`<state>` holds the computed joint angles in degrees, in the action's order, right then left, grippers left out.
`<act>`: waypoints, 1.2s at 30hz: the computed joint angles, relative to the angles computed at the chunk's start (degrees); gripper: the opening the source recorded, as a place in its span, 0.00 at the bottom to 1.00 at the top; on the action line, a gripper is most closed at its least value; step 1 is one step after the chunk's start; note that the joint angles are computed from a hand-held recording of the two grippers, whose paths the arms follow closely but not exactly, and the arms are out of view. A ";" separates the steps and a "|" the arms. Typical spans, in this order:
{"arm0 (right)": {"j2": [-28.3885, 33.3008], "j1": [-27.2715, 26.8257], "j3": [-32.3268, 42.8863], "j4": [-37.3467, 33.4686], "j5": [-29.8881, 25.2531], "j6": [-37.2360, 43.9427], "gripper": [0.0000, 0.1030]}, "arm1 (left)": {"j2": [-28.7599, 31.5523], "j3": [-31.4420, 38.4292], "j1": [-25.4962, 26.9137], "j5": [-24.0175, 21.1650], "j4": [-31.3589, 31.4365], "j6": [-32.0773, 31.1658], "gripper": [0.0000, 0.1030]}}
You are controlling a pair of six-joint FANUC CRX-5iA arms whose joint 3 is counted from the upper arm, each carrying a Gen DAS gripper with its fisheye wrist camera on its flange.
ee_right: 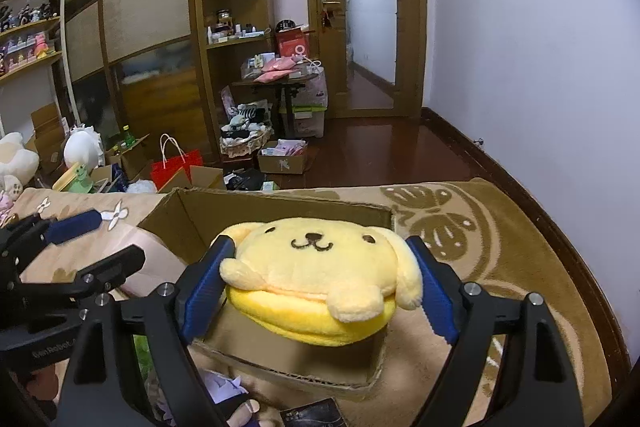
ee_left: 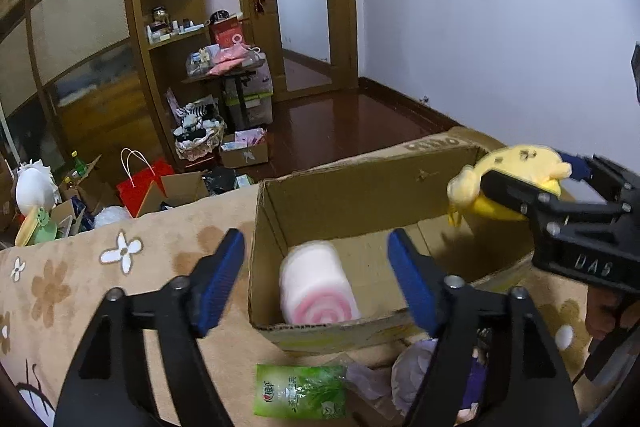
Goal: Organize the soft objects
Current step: 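Open the right tool to drop the yellow dog plush into the box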
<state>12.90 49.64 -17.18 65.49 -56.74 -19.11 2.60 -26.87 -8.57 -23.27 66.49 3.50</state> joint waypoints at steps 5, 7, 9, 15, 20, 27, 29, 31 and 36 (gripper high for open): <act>-0.80 0.00 -0.58 -0.34 1.28 -0.61 0.98 | 0.51 1.36 1.50 -1.39 -5.16 4.70 0.77; -1.49 0.12 -1.43 0.68 1.84 -2.28 1.00 | 0.54 1.84 2.22 -2.18 -7.20 6.58 0.77; -1.90 0.62 -1.73 1.23 1.27 -3.15 1.00 | 0.39 2.20 2.85 -2.83 -8.79 8.12 0.78; -2.72 3.02 -1.73 0.29 -1.90 -3.21 1.00 | -0.51 3.36 5.95 -6.44 -14.24 12.69 0.81; -2.94 5.32 -1.09 -0.59 -5.17 -3.37 1.00 | -1.41 4.69 8.66 -11.14 -17.31 17.16 0.81; -3.63 8.59 -0.07 -3.13 -9.40 -3.94 1.00 | -3.77 6.00 13.14 -16.85 -24.90 23.20 0.84; -4.06 9.65 -0.24 -3.97 -10.50 -4.15 1.00 | -4.60 5.88 14.40 -18.60 -25.78 23.92 0.84; -4.27 10.48 -0.11 -4.62 -10.96 -4.11 1.00 | -5.69 5.85 15.58 -20.33 -27.26 24.47 0.84; -4.54 12.85 0.14 -6.46 -12.60 -3.72 1.00 | -7.36 5.90 17.51 -24.27 -29.79 25.55 0.85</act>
